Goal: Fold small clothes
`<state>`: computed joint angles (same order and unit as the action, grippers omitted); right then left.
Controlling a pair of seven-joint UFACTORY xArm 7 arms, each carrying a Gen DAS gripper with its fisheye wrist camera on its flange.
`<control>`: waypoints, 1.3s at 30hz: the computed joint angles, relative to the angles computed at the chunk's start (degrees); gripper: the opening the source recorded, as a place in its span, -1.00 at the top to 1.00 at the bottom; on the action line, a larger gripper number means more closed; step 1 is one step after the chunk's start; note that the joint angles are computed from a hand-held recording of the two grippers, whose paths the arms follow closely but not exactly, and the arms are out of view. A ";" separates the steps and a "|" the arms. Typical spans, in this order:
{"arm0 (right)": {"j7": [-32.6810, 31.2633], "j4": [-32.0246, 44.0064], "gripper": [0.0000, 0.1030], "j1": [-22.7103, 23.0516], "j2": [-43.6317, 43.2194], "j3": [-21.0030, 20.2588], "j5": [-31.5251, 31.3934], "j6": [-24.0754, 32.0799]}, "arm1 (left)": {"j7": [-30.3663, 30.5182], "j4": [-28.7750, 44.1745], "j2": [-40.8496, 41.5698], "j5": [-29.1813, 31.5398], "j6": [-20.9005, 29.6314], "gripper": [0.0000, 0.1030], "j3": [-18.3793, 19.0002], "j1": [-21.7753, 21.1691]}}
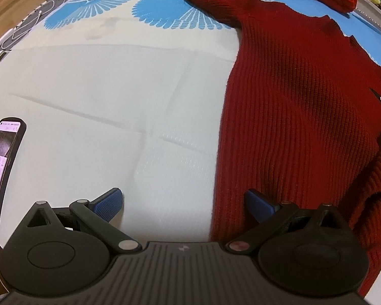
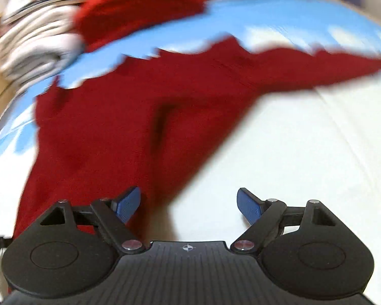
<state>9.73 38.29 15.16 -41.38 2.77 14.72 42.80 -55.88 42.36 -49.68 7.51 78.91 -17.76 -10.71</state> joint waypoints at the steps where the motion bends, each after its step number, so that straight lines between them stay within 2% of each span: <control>1: -1.56 -0.53 -0.64 1.84 0.18 -2.40 2.75 -0.26 | -0.16 0.03 0.11 0.03 -0.06 -0.99 -0.14 0.02; 3: -4.89 -0.61 -0.64 5.71 0.82 -7.22 9.84 0.73 | 0.06 -0.14 0.45 0.40 -0.61 -0.99 -0.17 -0.02; 6: -9.62 -0.94 -0.64 10.16 0.30 -11.99 20.66 3.98 | -0.02 -0.14 0.72 0.74 -0.68 -0.99 -0.56 -0.19; 8: -11.63 -0.67 -0.45 11.45 0.60 -11.85 24.74 5.29 | -0.08 -0.16 0.83 0.74 -0.75 -0.99 -0.47 -0.29; 9: -12.42 -0.85 0.00 11.05 0.01 -10.03 24.75 4.48 | -0.12 -0.13 0.88 0.66 -0.77 -0.99 -0.34 -0.31; 10: -12.12 -0.48 0.28 9.57 -0.31 -7.51 23.08 3.96 | -0.13 -0.05 0.87 0.54 -0.67 -0.99 -0.24 -0.37; 12: -10.61 0.63 0.66 6.76 -2.59 -2.91 17.72 4.39 | 0.11 0.04 0.81 0.46 -0.85 -0.99 0.08 -0.46; 14: -8.84 1.07 0.66 4.19 -6.25 -0.09 12.06 5.69 | 0.28 -0.01 0.46 0.54 -1.06 -0.99 0.10 -0.51; 16: -8.00 1.11 0.67 1.37 -11.00 0.92 5.68 8.95 | 0.35 -0.10 0.04 0.51 -1.07 -0.99 0.06 -0.55; 20: -10.40 0.94 0.67 -5.50 -18.38 2.04 -8.63 16.39 | 0.21 -0.55 -1.18 -0.29 -1.24 -0.99 0.22 -0.73; 23: -13.92 -1.02 0.64 -9.52 -21.53 0.54 -16.26 24.88 | 0.47 -0.85 -2.07 -0.85 -1.02 -0.99 0.38 -0.86; 26: -11.06 -3.34 0.54 -15.53 -21.31 5.18 -23.46 28.73 | 0.41 -1.44 -3.69 -1.86 -0.51 -0.99 0.67 -1.07; 27: -9.49 -4.78 0.28 -15.36 -23.04 4.02 -22.57 26.91 | 0.65 -1.81 -4.55 -2.31 -0.35 -0.99 0.96 -1.31; 28: -8.41 -5.91 -0.10 -14.62 -24.72 2.60 -20.95 25.07 | 0.95 -2.04 -5.33 -2.60 -0.01 -0.99 1.16 -1.44; 30: -6.99 -7.70 -0.46 -12.86 -27.22 1.14 -17.75 21.48 | 1.41 -2.81 -7.30 -2.68 0.63 -0.99 1.23 -1.42; 31: -6.66 -8.43 -0.52 -11.93 -27.61 1.36 -16.68 19.38 | 1.77 -3.30 -8.20 -2.89 0.71 -0.99 1.33 -1.53; 34: -5.69 -11.52 -0.54 -9.95 -27.51 2.91 -15.16 12.60 | 4.11 -6.06 -10.75 -6.34 -2.18 -0.99 3.98 -3.22; 36: -4.08 -12.22 -0.54 -10.31 -25.18 4.02 -15.18 11.03 | 6.03 -7.70 -11.33 -9.53 -4.57 -0.99 5.60 -4.42; 39: -1.87 -11.37 -0.54 -10.45 -21.56 4.88 -15.67 9.31 | 8.42 -7.26 -9.48 -9.78 -6.12 -0.97 3.98 -4.50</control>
<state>7.86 26.91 4.71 -62.94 7.65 -0.95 52.11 -47.46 35.10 -59.17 -2.27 72.80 -13.79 -15.21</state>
